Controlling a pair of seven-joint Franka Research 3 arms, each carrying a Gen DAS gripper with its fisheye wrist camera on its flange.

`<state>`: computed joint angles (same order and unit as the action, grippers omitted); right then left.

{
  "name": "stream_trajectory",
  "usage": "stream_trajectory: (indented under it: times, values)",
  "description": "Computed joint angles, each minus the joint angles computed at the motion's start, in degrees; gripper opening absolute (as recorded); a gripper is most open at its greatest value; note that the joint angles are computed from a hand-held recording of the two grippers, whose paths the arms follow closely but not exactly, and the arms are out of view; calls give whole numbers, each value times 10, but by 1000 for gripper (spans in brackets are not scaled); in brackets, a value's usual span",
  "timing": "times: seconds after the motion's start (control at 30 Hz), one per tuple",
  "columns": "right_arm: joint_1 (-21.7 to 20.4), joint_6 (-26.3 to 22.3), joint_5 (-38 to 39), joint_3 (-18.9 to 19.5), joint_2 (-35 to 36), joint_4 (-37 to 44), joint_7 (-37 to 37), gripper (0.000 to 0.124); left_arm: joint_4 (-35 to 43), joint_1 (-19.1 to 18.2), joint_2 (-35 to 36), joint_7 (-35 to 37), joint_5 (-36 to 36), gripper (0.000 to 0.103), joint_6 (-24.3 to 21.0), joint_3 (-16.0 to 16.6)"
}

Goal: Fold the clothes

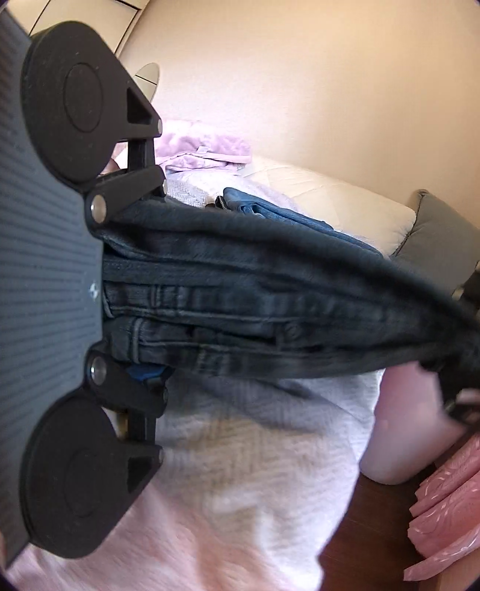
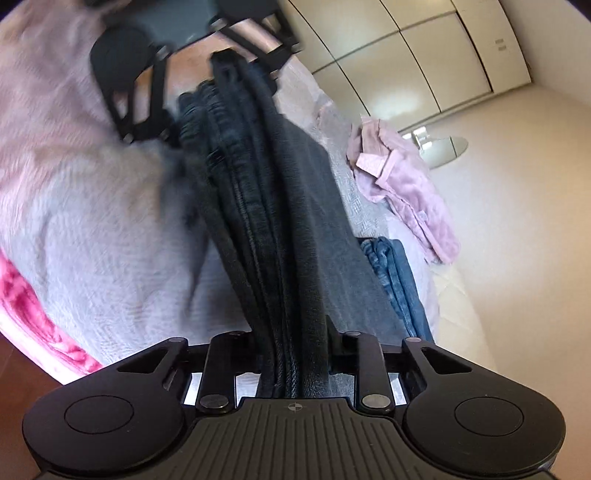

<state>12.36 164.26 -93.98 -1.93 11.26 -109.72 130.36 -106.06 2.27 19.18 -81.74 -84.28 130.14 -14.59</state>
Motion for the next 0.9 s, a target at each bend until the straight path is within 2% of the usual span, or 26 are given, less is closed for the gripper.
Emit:
stream_trajectory:
  times: [0.07, 0.13, 0.27, 0.47, 0.6, 0.73, 0.9]
  values:
    - [-1, -9, 83, 4, -6, 4, -72, 24, 20, -5, 3, -47, 32, 51, 2, 4]
    - [3, -25, 192, 10, -8, 17, -177, 23, 41, -9, 3, -102, 69, 42, 5, 8]
    - [10, -73, 415, 28, -20, 53, -390, 22, 102, -12, -8, -227, 164, 40, -15, 18]
    - [36, -213, 666, 46, -27, 166, -580, 22, 234, 0, -8, -403, 332, 40, -123, 45]
    - [57, -296, 741, 50, -1, 260, -641, 22, 333, 8, 27, -464, 394, 40, -159, 47]
    - [74, -342, 781, 45, 50, 368, -684, 22, 445, 14, 74, -510, 427, 40, -180, 36]
    - [89, -402, 809, 26, 136, 540, -721, 22, 588, 11, 139, -571, 461, 40, -210, 16]
